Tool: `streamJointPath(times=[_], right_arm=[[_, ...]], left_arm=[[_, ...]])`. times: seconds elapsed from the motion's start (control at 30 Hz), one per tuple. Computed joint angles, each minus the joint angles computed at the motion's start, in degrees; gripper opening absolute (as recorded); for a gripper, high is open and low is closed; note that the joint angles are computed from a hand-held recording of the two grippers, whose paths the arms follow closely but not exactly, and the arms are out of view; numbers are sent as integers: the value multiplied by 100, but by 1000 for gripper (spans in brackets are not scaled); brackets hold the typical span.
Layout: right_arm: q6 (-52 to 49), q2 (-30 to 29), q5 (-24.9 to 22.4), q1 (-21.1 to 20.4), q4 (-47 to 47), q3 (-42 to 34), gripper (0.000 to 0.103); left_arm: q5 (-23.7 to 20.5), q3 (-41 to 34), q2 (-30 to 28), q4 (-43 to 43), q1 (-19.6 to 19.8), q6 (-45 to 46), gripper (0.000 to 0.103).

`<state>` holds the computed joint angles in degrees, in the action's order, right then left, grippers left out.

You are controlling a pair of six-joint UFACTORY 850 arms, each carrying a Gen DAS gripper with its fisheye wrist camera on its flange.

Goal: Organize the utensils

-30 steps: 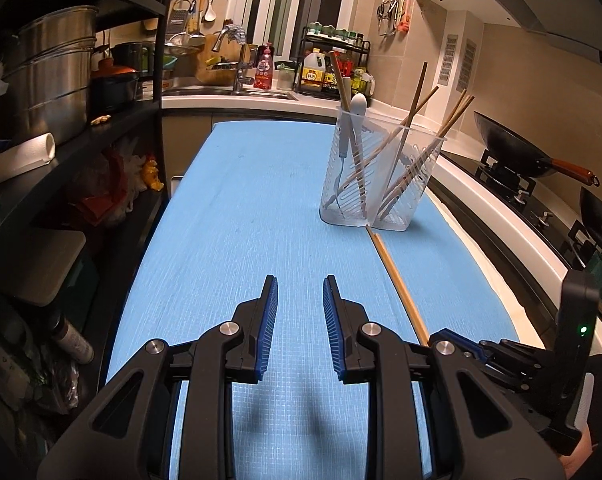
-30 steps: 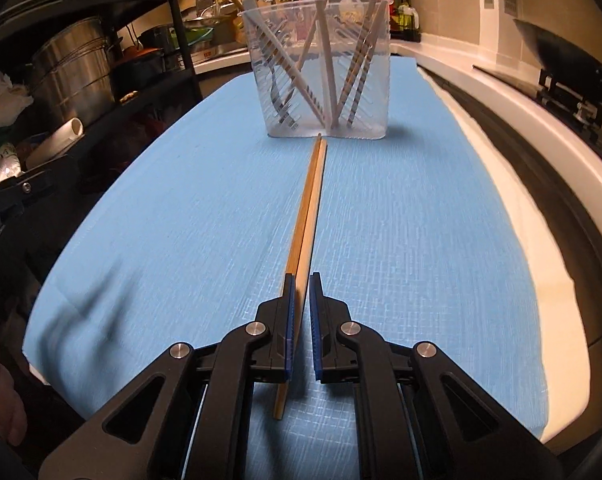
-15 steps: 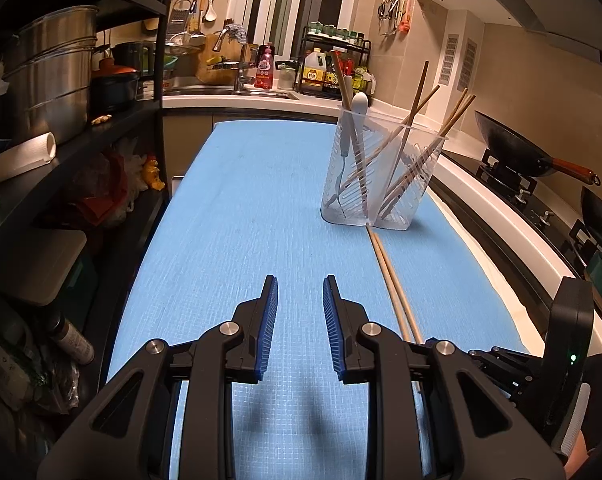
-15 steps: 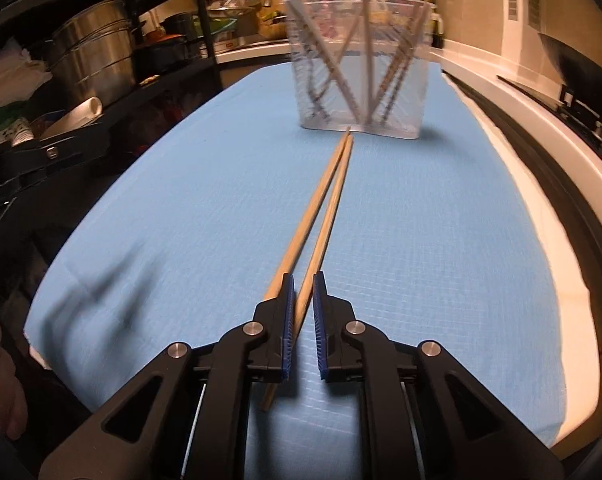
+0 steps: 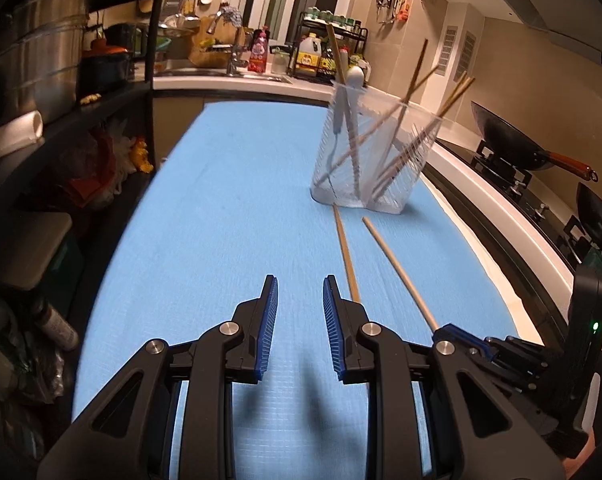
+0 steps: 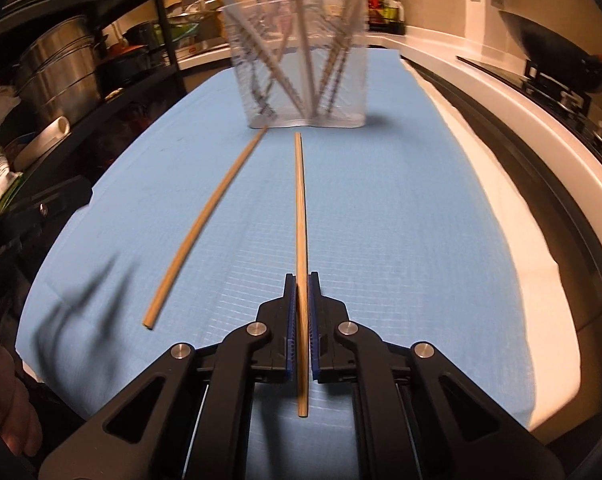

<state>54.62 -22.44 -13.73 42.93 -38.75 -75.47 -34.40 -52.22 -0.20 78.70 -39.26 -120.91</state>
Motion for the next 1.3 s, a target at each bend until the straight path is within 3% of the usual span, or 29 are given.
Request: streamJointPath(times=[0.2, 0.57, 0.8, 0.83, 0.9, 1.3], right_arm=[[494, 80, -197, -19, -398, 92, 11], [1125, 160, -271, 69, -1050, 223, 12], [1471, 162, -257, 98, -1375, 256, 6], [1472, 161, -248, 91, -1377, 256, 6], [1443, 163, -230, 83, -1339, 260, 6], [1425, 133, -213, 92, -1295, 223, 9]], left_arm=[[550, -129, -343, 285, -62, -109, 24], [114, -470, -830, -252, -258, 827, 24], [-119, -611, -987, -570, -298, 1264, 24], [-132, -608, -978, -601, -296, 1281, 22], [-202, -607, -957, -702, -284, 1346, 7], [-321, -586, -933, -844, -255, 1449, 7]])
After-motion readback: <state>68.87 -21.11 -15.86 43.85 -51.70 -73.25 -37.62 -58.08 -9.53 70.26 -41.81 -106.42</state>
